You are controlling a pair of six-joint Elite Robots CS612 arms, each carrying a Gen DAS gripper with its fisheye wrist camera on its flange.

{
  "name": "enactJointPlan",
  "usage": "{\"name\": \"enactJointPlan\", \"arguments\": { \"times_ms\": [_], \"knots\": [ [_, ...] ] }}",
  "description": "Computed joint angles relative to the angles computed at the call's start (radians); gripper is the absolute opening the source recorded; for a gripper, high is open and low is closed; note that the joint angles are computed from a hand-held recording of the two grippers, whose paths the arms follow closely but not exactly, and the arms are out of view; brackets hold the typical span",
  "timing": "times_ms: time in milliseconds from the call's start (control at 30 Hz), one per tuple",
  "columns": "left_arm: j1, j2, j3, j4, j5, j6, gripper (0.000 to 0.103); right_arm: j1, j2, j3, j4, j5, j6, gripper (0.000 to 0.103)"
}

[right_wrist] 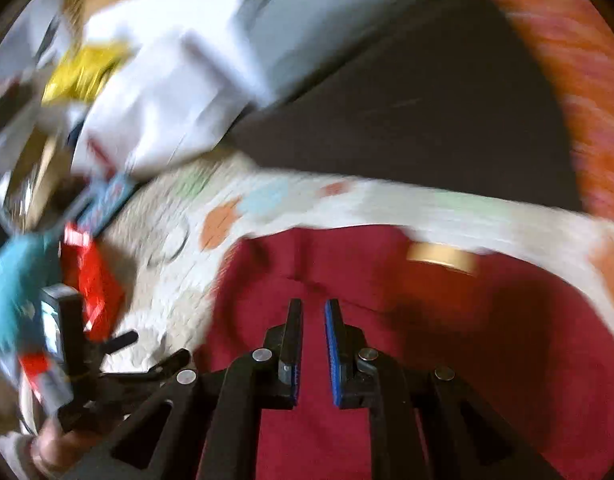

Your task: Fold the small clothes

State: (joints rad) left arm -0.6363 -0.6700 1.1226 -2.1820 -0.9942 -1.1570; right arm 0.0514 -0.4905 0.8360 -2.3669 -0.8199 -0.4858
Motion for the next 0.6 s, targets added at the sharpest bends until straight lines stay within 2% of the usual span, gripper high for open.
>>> {"name": "enactJointPlan", "arguments": {
  "times_ms": [100,133,200,267,300,333,367,433,500,567,600],
  "knots": [
    [0.000,-0.009,0.006,0.006,0.026,-0.005,0.102,0.057,0.053,-0.107,0.119,-0.045,-0.106,0.010],
    [0.002,-0.013,0.012,0.001,0.026,-0.010,0.102,0.071,0.072,-0.139,0.130,-0.078,-0.126,0.014],
    [0.006,-0.021,0.024,-0.014,0.018,-0.023,0.102,0.101,0.110,-0.195,0.118,-0.190,-0.157,0.015],
    [0.009,-0.025,0.033,-0.032,0.005,-0.029,0.102,0.109,0.137,-0.233,0.155,-0.203,-0.204,0.013],
    [0.011,-0.025,0.034,-0.040,-0.006,-0.028,0.102,0.107,0.134,-0.221,0.128,-0.195,-0.218,0.011],
    [0.012,-0.026,0.035,-0.046,-0.010,-0.026,0.102,0.107,0.129,-0.210,0.109,-0.194,-0.234,0.000],
    [0.012,-0.026,0.037,-0.055,-0.014,-0.022,0.102,0.107,0.125,-0.207,0.106,-0.192,-0.237,0.000],
    [0.009,-0.025,0.035,-0.060,-0.011,-0.014,0.102,0.100,0.114,-0.183,0.021,-0.184,-0.185,0.000],
    [0.007,-0.021,0.029,-0.061,-0.003,-0.009,0.102,0.092,0.124,-0.189,-0.079,-0.190,-0.071,0.000],
    [0.005,-0.018,0.025,-0.065,-0.002,-0.001,0.102,0.090,0.150,-0.240,-0.045,-0.190,0.005,0.000],
    [0.004,-0.016,0.021,-0.060,-0.004,0.008,0.102,0.086,0.159,-0.260,-0.005,-0.151,0.015,0.000]
  ]
}}
